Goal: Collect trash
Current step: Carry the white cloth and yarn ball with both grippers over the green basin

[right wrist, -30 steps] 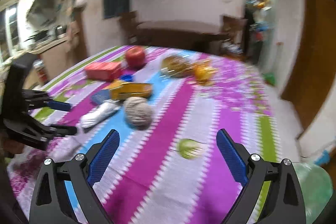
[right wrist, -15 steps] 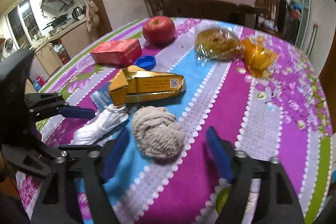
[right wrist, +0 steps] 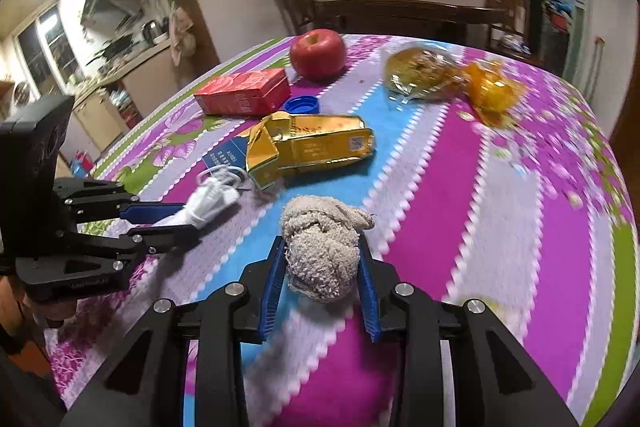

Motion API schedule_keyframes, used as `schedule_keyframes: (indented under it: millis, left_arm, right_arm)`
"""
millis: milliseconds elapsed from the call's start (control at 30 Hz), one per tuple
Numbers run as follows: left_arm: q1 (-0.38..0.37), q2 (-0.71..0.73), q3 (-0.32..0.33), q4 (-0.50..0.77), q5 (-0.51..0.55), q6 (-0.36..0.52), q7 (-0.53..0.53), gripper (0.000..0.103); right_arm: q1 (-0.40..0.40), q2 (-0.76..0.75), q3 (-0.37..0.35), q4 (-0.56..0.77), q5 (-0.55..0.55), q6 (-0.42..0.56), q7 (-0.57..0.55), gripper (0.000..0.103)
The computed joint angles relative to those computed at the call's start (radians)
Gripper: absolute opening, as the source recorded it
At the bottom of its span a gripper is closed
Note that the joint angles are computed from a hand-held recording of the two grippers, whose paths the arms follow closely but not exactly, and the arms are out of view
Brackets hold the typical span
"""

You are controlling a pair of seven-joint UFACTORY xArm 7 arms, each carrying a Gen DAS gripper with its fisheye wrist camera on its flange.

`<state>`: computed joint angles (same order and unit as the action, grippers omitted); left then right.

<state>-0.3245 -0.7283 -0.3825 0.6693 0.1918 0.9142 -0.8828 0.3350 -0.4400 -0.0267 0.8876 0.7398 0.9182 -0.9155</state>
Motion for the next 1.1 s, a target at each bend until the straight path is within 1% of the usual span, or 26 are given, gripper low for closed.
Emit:
schedule_keyframes:
  millis: [100,167,233,333,400,533,600,700,800,900,1100]
  left_arm:
    - [0.017,-0.001,-0.058,0.042,0.024,0.089,-0.052,0.024]
    - [0.022,0.004,-0.097,0.072,0.048,0.145,-0.09,0.024]
    - [0.016,0.012,-0.131,0.103,0.065,0.197,-0.126,0.024]
    - [0.015,0.045,-0.201,0.165,0.117,0.299,-0.176,0.024]
    - [0.005,0.068,-0.232,0.196,0.147,0.341,-0.206,0.024]
    - [-0.033,0.109,-0.244,0.235,0.171,0.362,-0.241,0.024]
    - [-0.041,0.136,-0.264,0.262,0.201,0.383,-0.26,0.024]
    - [-0.062,0.164,-0.265,0.286,0.227,0.39,-0.284,0.024]
    - [-0.077,0.197,-0.274,0.314,0.257,0.403,-0.306,0.024]
    - [-0.091,0.247,-0.289,0.352,0.298,0.426,-0.325,0.024]
    - [-0.143,0.338,-0.283,0.414,0.369,0.457,-0.354,0.024]
  right_arm:
    - [-0.031,-0.063,-0.004,-0.036,-0.037,0.031,0.069,0.035]
    - [-0.051,-0.134,0.002,-0.085,-0.079,0.015,0.098,0.035]
    - [-0.055,-0.199,-0.014,-0.124,-0.107,0.029,0.119,0.035]
    - [-0.077,-0.32,-0.029,-0.19,-0.168,0.057,0.169,0.035]
    - [-0.081,-0.383,-0.043,-0.222,-0.192,0.07,0.196,0.035]
    - [-0.101,-0.504,-0.075,-0.278,-0.238,0.103,0.243,0.035]
    - [-0.104,-0.546,-0.097,-0.294,-0.253,0.124,0.255,0.035]
    - [-0.124,-0.599,-0.115,-0.313,-0.282,0.132,0.269,0.035]
    - [-0.139,-0.625,-0.147,-0.316,-0.302,0.155,0.281,0.035]
    - [-0.167,-0.653,-0.162,-0.325,-0.334,0.164,0.281,0.035]
    - [-0.205,-0.651,-0.211,-0.307,-0.361,0.18,0.268,0.036]
